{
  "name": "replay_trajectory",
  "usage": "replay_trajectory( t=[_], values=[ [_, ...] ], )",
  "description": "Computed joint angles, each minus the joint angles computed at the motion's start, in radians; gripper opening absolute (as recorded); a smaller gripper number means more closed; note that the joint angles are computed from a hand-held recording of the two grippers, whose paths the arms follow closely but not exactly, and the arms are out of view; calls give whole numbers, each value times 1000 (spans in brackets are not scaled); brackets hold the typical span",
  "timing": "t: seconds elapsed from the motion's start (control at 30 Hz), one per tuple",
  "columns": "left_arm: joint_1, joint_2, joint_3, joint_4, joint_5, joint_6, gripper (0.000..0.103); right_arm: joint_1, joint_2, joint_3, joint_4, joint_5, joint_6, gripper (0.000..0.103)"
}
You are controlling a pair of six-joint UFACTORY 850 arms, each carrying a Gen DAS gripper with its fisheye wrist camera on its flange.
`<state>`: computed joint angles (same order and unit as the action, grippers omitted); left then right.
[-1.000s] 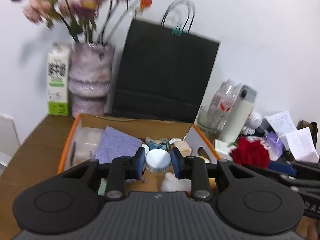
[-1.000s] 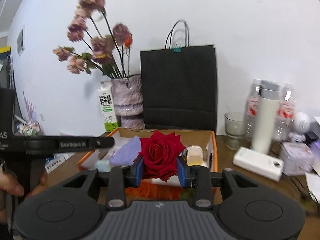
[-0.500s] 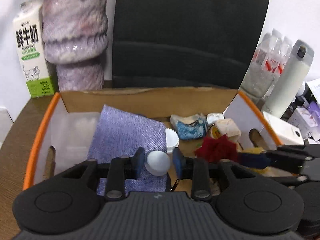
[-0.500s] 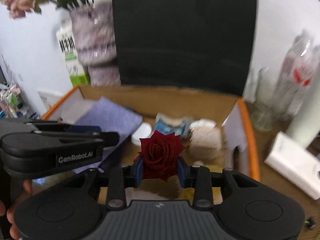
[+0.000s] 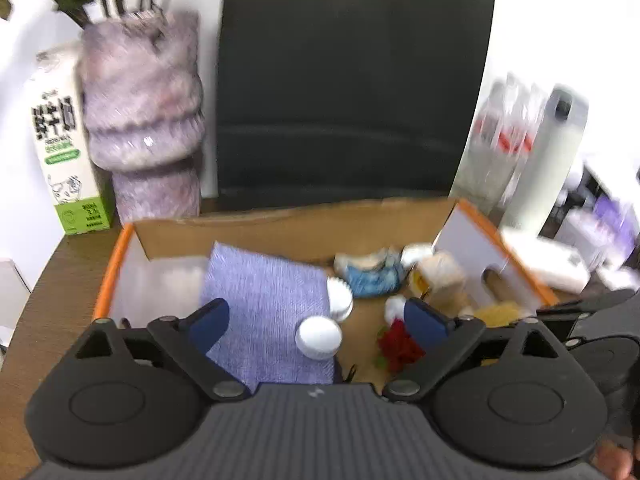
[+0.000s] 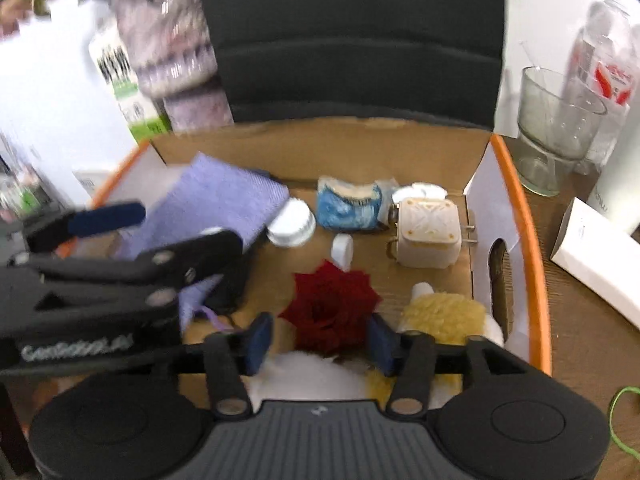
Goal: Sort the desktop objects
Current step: 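Withdraw both tools from the box back over the table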
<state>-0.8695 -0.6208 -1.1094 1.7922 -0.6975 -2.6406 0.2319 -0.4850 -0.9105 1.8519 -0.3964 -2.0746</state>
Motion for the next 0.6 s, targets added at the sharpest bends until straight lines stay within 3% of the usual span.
replay_trajectory(
  t=[0.17, 0.33, 0.43, 0.6],
  values=[
    [-41, 55, 11, -126, -74, 88, 103, -25, 101, 59, 63, -20, -58, 67],
    [-113, 79, 7, -342, -152, 182, 103, -46, 217, 175, 237, -43, -276, 74],
    [-178, 78, 23, -414, -217, 169, 103, -68, 287, 272, 378, -88, -443, 75],
    [-290, 68, 51, -487, -264, 69, 103, -116, 399, 460, 541, -194, -669, 76]
  ],
)
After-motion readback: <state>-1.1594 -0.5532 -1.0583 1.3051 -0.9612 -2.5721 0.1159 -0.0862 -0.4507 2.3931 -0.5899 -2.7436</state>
